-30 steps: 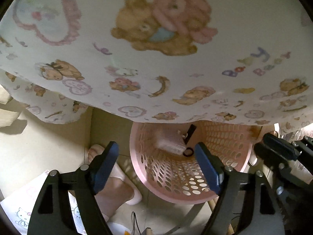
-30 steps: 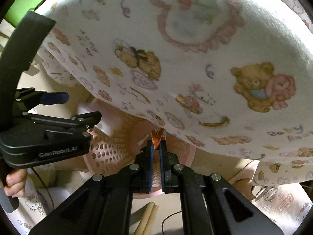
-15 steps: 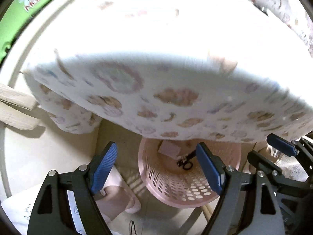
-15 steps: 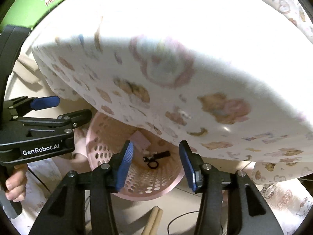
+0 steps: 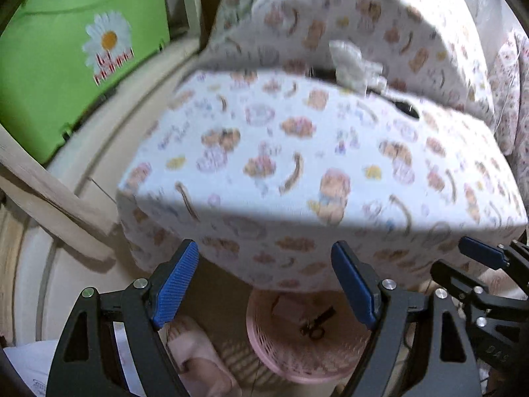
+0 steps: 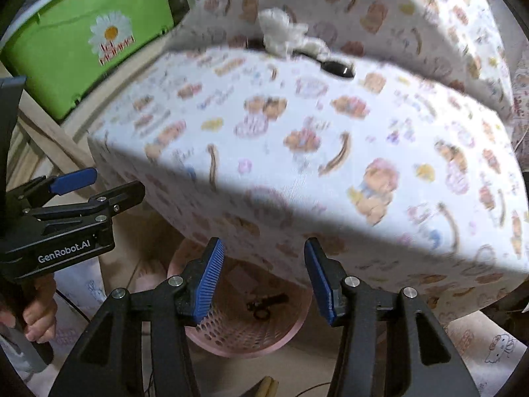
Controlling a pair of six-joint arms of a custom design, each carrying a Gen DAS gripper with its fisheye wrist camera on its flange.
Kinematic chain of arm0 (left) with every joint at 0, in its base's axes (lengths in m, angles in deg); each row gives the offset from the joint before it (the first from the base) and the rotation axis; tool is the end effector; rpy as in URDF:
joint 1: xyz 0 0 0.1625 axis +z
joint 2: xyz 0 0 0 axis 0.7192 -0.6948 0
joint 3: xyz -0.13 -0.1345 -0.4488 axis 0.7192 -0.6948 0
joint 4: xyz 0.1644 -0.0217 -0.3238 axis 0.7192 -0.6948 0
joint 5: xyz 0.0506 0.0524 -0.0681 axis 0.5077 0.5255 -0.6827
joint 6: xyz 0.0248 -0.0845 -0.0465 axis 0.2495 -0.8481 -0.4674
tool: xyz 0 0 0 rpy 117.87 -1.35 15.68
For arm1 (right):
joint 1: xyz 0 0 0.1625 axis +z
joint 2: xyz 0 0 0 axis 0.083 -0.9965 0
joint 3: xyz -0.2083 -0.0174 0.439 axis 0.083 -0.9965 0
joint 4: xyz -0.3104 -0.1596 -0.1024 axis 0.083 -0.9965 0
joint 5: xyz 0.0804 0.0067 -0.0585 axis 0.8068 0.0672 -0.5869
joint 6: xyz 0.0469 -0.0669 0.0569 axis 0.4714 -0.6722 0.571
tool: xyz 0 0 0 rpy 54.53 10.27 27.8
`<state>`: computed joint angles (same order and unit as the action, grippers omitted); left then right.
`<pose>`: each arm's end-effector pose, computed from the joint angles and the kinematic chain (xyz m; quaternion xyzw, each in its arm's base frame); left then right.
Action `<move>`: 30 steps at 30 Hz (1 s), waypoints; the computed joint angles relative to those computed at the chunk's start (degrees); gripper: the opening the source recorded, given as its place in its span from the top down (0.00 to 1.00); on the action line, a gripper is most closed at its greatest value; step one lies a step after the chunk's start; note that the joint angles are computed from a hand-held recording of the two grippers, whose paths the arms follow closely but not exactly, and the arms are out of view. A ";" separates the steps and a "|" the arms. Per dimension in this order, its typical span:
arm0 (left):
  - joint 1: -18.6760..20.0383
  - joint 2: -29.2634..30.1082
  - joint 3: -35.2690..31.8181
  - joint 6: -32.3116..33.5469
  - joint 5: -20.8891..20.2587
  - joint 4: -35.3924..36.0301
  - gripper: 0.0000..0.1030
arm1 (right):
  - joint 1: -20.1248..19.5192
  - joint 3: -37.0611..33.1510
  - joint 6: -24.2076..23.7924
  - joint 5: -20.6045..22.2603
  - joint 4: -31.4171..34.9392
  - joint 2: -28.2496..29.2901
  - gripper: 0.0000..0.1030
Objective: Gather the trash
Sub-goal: 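Raise both open grippers back over the sheet-covered surface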
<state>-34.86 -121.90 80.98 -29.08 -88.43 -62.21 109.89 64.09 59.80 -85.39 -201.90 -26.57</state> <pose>-0.4139 -0.2843 0.1316 0.1947 0.8798 -0.2429 0.3592 0.1894 -0.2474 0.3343 0.1148 -0.9191 0.2415 0.2894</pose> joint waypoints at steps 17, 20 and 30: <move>-1.71 -0.58 2.13 2.57 7.87 -6.29 0.06 | 3.72 -3.44 -5.73 -6.71 -6.23 -2.38 0.48; -1.92 -0.37 1.19 5.68 11.05 -6.68 0.06 | 3.02 -4.74 -7.77 -7.07 -6.62 -2.51 0.51; 2.00 1.34 -7.59 16.46 15.81 -3.37 0.08 | -1.03 -12.77 -12.95 -8.02 -6.67 -0.39 0.41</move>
<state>-32.87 -120.56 73.39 -12.62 -72.62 -65.58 108.86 51.32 46.86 -93.41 -208.57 -26.96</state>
